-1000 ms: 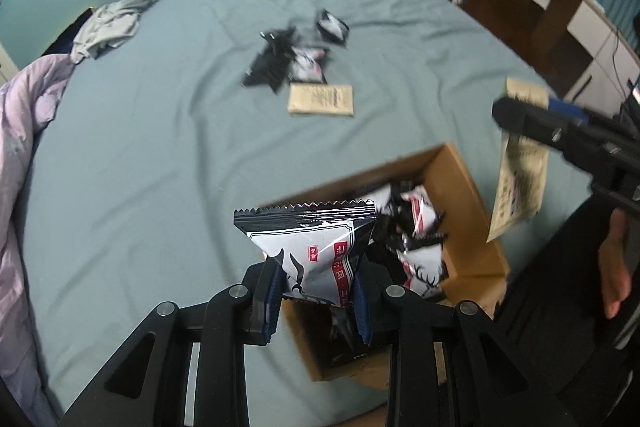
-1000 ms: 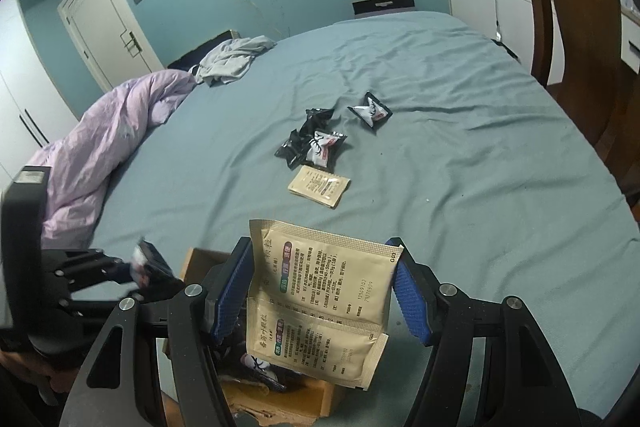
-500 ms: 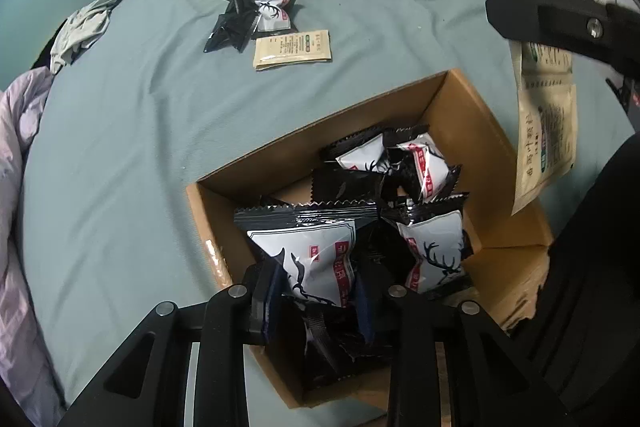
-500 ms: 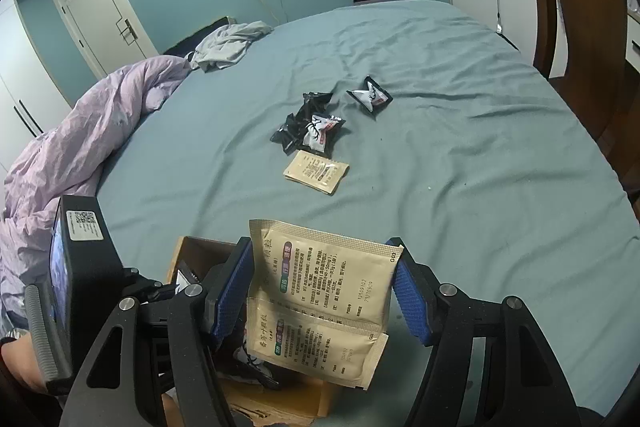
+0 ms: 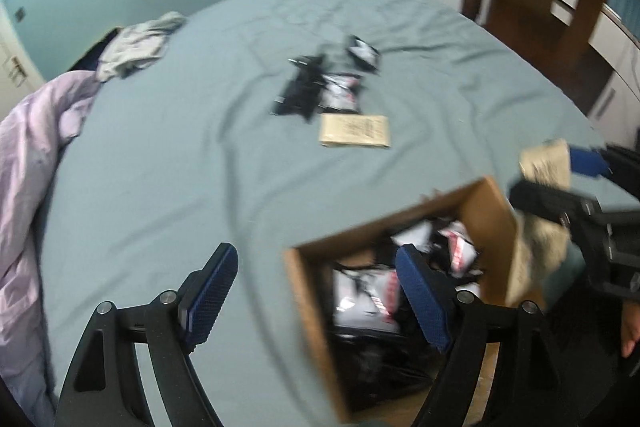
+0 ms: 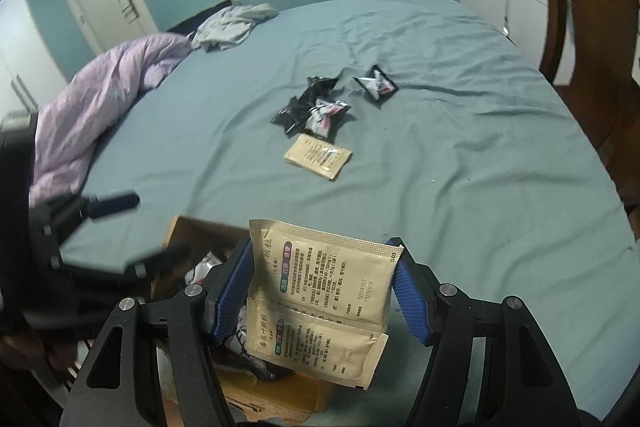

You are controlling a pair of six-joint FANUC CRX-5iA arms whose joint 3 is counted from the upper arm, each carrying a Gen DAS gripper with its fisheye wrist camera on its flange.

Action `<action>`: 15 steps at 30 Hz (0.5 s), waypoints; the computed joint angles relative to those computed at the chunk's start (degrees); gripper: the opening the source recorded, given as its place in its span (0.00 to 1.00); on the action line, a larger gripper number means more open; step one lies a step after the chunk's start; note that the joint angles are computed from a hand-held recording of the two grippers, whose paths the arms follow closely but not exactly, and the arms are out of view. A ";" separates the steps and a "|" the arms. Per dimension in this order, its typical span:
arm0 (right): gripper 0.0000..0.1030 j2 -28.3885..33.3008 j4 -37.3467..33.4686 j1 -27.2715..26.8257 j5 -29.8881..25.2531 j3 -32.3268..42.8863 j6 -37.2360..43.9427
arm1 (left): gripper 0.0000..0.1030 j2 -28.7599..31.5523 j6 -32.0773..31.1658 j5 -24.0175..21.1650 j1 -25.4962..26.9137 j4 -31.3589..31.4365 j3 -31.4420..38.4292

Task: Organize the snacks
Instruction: 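Lower the beige sachets into the box and open the right tool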

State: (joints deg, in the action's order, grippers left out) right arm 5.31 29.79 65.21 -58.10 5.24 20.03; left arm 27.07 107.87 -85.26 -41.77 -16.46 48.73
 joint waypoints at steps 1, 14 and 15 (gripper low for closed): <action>0.63 0.32 -0.72 0.06 -0.03 0.61 1.35 | 0.80 -0.59 0.68 0.53 0.05 -0.61 -0.59; 0.64 8.20 -12.60 -1.86 -8.31 13.47 17.05 | 0.80 -0.24 3.84 -1.00 0.73 -2.69 0.37; 0.64 8.48 -12.77 -1.90 -8.40 13.84 17.36 | 0.80 -0.18 3.72 -1.07 0.63 -2.77 0.48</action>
